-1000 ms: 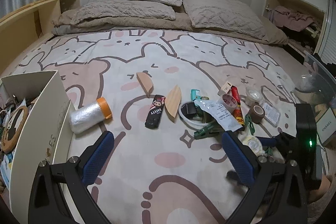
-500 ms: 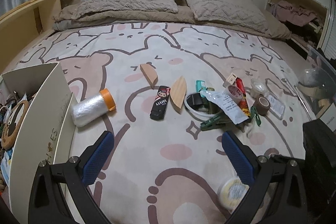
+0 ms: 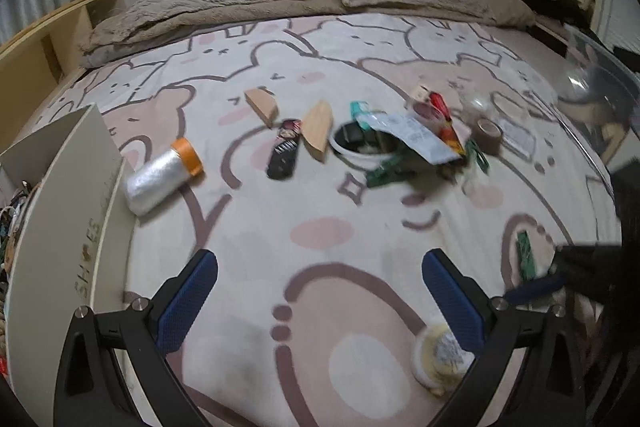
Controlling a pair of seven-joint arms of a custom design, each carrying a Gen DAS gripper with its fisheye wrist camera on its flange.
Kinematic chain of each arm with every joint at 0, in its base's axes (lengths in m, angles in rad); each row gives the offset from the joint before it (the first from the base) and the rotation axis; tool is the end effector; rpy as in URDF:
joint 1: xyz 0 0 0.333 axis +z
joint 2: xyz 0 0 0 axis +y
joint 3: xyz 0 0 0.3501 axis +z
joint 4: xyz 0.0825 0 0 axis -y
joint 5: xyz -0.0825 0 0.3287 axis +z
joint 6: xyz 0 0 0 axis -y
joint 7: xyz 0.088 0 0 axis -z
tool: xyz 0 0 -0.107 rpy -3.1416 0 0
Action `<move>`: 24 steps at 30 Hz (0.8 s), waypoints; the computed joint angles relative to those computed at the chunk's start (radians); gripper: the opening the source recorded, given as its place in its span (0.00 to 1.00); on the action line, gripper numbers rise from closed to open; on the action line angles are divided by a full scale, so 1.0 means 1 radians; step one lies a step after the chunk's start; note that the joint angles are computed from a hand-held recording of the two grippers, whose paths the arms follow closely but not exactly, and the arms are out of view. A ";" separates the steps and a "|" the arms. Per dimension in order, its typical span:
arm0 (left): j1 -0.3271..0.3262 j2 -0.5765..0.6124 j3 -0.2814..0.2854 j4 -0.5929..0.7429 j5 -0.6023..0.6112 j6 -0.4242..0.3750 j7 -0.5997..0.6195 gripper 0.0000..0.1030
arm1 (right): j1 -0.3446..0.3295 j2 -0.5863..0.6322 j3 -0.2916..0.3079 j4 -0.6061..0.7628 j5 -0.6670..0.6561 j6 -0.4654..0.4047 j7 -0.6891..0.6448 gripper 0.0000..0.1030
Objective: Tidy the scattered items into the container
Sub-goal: 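Lower the right tool toward a green clothespin while the left tool approaches the round tape measure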
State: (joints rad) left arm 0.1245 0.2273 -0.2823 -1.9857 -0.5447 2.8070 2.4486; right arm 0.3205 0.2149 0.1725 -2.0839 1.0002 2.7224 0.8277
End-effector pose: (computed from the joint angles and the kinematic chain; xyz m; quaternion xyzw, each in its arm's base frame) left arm 0.5976 -0.0561 0.4831 -0.4618 0.8206 -0.2863 0.1772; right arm 0.5177 0.2365 0.4269 -0.7744 0.5281 0.0417 0.3459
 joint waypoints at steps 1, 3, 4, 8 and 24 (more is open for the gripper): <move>0.008 -0.009 -0.010 -0.014 -0.016 -0.007 0.022 1.00 | -0.001 -0.009 -0.002 -0.013 0.009 0.014 0.005 1.00; 0.012 -0.024 -0.016 -0.035 -0.048 -0.024 0.060 1.00 | -0.005 -0.024 -0.005 -0.032 0.035 0.041 0.006 1.00; 0.010 -0.033 -0.016 -0.048 -0.063 -0.033 0.080 1.00 | -0.007 -0.029 -0.008 -0.038 0.049 0.056 0.009 1.00; -0.019 -0.071 0.003 -0.115 -0.097 -0.032 0.163 1.00 | -0.020 -0.038 -0.010 -0.048 0.132 0.111 -0.004 1.00; -0.107 -0.087 0.068 -0.186 0.043 -0.022 0.131 1.00 | -0.035 -0.078 -0.061 -0.063 0.573 0.202 -0.165 1.00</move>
State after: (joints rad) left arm 0.0178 0.1402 -0.2144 -2.1718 -0.5020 2.7855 2.5793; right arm 0.2851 0.1369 0.1119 -2.1468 1.5727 2.9241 0.6625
